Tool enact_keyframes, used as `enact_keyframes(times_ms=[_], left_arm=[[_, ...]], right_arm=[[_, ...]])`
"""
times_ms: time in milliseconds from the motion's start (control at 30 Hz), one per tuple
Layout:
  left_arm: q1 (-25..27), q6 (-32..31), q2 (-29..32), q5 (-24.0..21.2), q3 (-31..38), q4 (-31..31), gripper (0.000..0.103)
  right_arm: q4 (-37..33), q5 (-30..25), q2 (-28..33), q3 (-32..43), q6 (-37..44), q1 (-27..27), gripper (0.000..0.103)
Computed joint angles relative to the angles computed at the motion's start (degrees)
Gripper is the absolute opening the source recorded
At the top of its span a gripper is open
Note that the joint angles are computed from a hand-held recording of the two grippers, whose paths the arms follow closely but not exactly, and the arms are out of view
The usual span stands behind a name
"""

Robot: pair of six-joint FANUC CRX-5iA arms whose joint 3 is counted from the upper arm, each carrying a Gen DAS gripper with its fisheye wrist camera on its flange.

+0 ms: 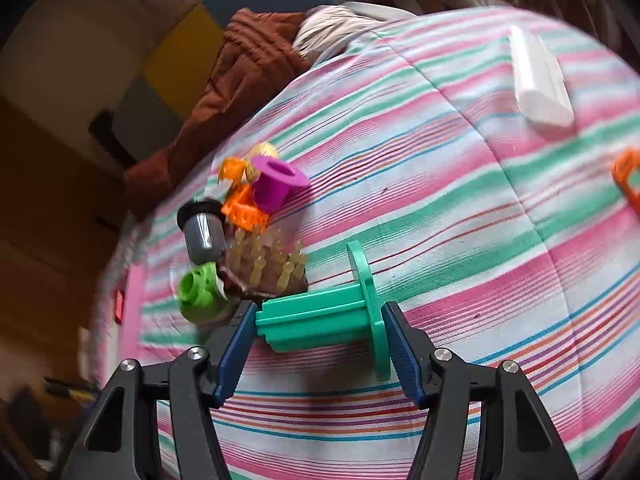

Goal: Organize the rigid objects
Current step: 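Grasp the green juicer with the left gripper while the right gripper holds the green stand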

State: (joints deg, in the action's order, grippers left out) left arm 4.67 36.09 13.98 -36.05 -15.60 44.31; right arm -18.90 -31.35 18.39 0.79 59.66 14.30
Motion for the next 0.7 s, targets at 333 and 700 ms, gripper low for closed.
enact_keyframes(times_ms=[333, 700], left_arm=[[-0.8, 1.7, 0.8, -0.8, 1.1, -2.2, 0.048], [-1.6, 3.4, 1.8, -1.6, 2.5, -3.7, 0.048]], right_arm=[[31.0, 5.6, -3.0, -10.4, -34.2, 2.3, 0.067], [47.4, -1.1, -0.6, -9.9, -31.3, 7.4, 0.044]])
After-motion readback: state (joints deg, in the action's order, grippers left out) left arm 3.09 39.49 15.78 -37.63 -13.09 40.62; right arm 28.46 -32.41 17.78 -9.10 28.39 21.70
